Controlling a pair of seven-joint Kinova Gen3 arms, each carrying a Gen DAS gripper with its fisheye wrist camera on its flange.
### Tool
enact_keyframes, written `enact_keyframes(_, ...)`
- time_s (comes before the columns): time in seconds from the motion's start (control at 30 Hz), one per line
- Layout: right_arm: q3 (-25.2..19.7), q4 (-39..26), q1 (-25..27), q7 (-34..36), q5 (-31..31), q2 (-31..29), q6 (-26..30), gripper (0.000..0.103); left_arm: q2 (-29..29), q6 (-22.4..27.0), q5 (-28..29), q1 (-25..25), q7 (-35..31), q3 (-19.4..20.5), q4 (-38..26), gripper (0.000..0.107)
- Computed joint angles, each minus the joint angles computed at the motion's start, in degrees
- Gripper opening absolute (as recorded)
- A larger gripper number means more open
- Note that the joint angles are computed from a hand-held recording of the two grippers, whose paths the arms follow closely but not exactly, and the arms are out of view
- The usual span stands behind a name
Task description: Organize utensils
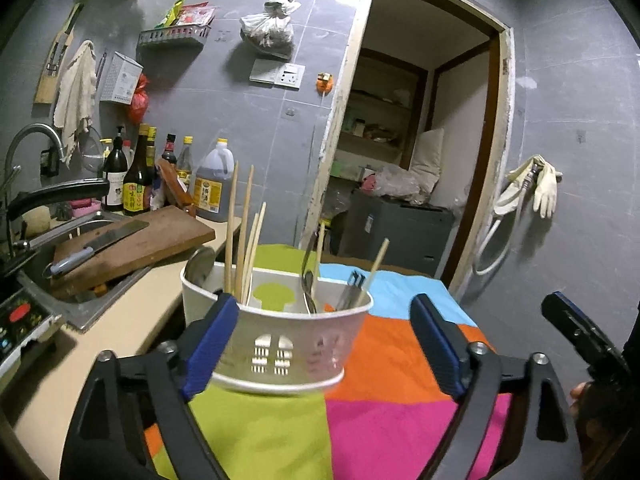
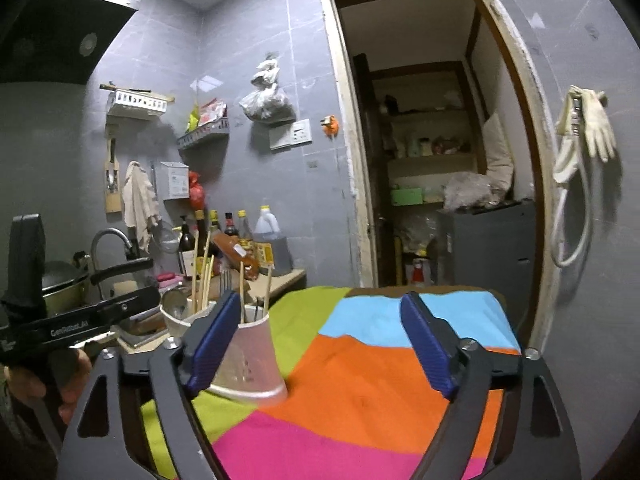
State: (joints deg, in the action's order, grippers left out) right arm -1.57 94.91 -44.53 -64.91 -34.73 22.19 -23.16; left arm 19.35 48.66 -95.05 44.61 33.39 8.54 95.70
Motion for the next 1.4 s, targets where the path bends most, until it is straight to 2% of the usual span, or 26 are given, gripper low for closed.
enact_keyframes(0.07, 0.77, 2.02, -0.96, 0.98, -2.30, -1.51, 0.16, 0.099, 0.37, 3.31, -0.24, 1.93, 0.73, 0.31, 1.02, 0.097)
enact_keyframes(0.13, 0.23, 4.76, -0.99, 0.81, -3.40, -2.91, -1.36, 0.103, 0.63, 5.27, -0.44, 3.11, 1.38, 0.69, 1.88, 0.098)
enact_keyframes(0.2, -0.96, 7.42, -0.55, 0.23, -3.99, -4.12, -3.03, 0.103, 0.75, 6.81, -0.22, 4.14, 2.13, 1.18, 2.83, 0.098)
enact_keyframes(0.47, -4.14, 13.98, -2.06, 7.51, -12.44, -6.73, -10.12, 0.103, 1.83, 13.38, 1.52, 8.40, 3.33, 2.33, 4.11, 0.098)
enact_keyframes(0.83, -10.15, 20.65, -5.68, 14.55, -21.22, -6.77, -26.09, 0.103, 4.81, 21.77, 3.72, 13.98, 3.82, 2.41, 4.26, 0.099)
enact_keyframes(1.13, -11.87, 21.58, -5.88, 15.63, -24.12, -5.93, -29.80, 0.103, 7.29, 24.05, 4.81, 16.55, 5.60, 1.74, 4.14, 0.099)
enact_keyframes(1.4, -12.17, 22.51, -5.39, 14.48, -24.76, -5.87, -29.79, 0.103, 7.86, 25.55, 5.39, 17.86, 6.37, 1.47, 4.07, 0.099)
